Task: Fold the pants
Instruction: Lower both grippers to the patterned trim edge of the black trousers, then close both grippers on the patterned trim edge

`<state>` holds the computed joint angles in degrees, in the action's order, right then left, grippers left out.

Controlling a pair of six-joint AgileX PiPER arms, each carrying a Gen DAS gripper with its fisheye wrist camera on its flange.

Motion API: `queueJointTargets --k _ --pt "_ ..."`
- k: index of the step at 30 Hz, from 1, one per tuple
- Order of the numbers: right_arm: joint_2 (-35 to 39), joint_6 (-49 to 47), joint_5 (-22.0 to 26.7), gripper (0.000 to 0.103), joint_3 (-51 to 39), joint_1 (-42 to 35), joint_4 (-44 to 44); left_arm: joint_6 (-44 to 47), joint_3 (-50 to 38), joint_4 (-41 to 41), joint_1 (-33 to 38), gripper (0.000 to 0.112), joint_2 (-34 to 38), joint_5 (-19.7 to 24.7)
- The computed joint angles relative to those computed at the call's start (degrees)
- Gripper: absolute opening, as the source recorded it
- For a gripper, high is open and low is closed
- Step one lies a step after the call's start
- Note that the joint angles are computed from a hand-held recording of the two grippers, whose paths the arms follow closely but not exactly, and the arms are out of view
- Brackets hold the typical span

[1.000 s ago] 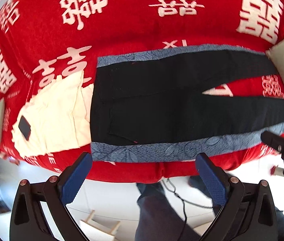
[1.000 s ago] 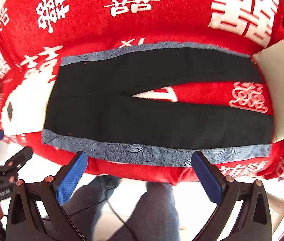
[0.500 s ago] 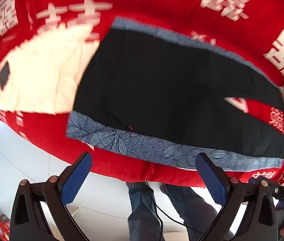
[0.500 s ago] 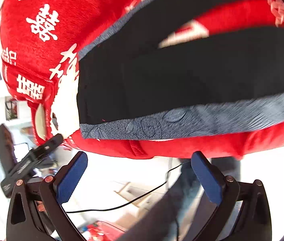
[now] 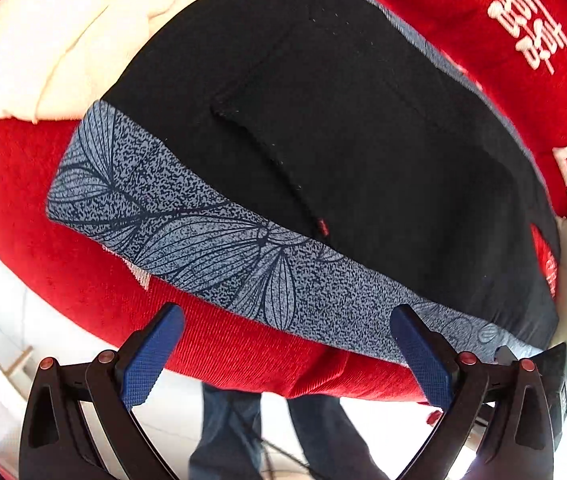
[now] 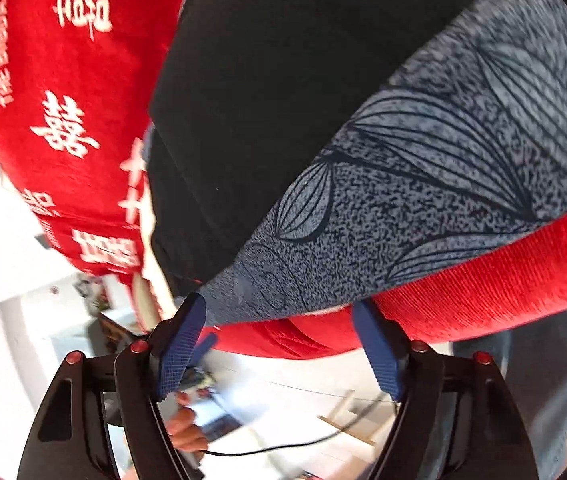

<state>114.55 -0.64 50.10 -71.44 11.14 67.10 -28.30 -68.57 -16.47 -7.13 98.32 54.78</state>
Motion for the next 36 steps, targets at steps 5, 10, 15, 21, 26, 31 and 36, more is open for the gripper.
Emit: queueJointTargets --k 5,10,15,21,26,31,36 --pt "-0.7 -15.0 -2.8 0.074 5.9 -0.7 16.7 3.2 2.7 -4.1 1.0 0.103 0.0 -2.5" --pt "0.8 -19.7 -3.3 0.074 7.2 -0.8 23.6 3.3 2.2 -4.9 0.3 0.103 1.5 -3.8" --pt "2.1 -16.7 -2.5 0.017 6.3 -0.1 29.1 3.1 3.7 -7.0 1.3 0.103 0.3 -4.5" --pt "0.9 -12.3 0.2 0.011 -1.4 -1.0 25.9 6.1 6.3 -15.1 5.5 0.103 -1.5 -8.5" --pt "1.7 -6.2 2.1 0.011 -8.2 -1.8 18.9 1.7 2.8 -11.7 6.8 0.089 -0.3 -9.4" --pt "2.4 0.4 4.2 0.011 -12.3 -2.2 9.2 3.5 -1.7 -9.5 7.3 0.028 1.8 -6.4" --pt "5.1 4.9 8.5 0.011 -19.8 -3.4 1.5 -2.0 -10.8 -1.1 5.3 0.026 3.3 -0.1"
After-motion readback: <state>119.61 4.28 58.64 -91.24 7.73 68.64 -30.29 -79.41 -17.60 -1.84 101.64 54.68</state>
